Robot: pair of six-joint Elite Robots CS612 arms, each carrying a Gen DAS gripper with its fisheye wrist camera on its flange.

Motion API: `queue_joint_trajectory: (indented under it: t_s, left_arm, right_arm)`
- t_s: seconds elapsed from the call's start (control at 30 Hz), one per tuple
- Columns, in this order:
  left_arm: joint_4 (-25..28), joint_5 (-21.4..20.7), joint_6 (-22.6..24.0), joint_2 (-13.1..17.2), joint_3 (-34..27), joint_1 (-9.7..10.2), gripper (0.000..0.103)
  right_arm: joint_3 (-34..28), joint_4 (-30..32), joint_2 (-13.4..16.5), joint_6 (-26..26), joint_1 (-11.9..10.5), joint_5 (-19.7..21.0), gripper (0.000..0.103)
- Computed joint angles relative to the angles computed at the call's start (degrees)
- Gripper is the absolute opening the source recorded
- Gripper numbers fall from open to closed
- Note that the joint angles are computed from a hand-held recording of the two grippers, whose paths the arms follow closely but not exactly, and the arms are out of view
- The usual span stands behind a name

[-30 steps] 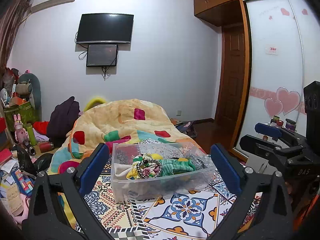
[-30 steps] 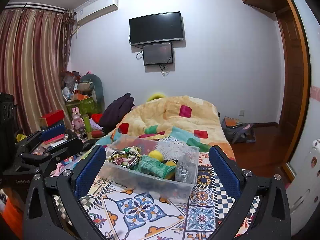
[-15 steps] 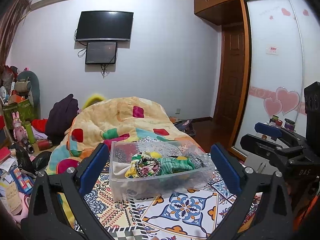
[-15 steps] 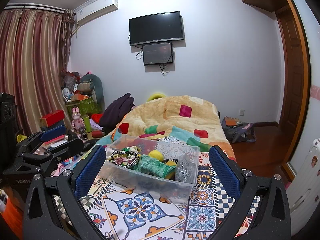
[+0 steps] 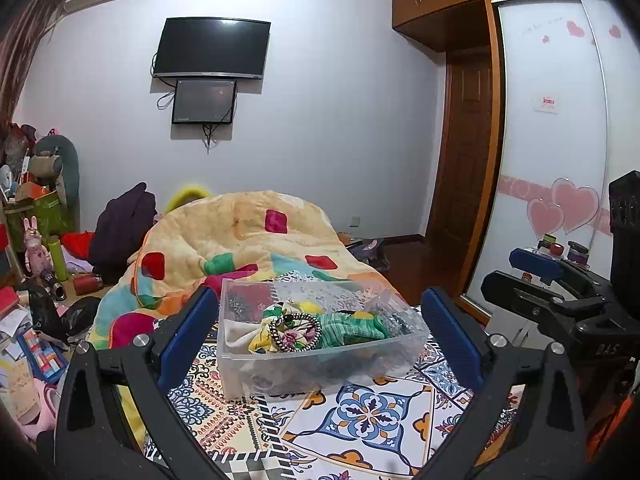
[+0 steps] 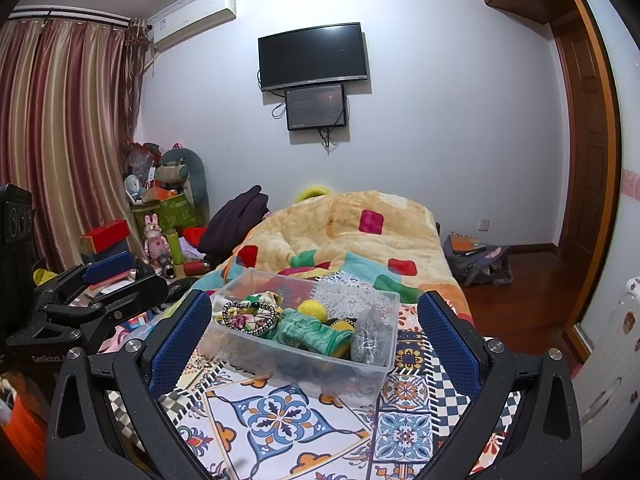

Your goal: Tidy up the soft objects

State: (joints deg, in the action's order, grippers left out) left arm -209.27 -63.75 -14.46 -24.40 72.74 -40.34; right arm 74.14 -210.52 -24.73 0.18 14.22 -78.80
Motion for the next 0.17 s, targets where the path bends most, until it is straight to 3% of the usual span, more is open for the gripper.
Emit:
queue_joint_trajectory:
  t_s: [0.17]
  left_arm:
    - [0.1, -0.6, 0.7, 0.0, 0.1, -0.08, 0.103]
  right_arm:
    - [-0.1, 0.5, 0.1, 0.1, 0.0, 0.0, 0.103]
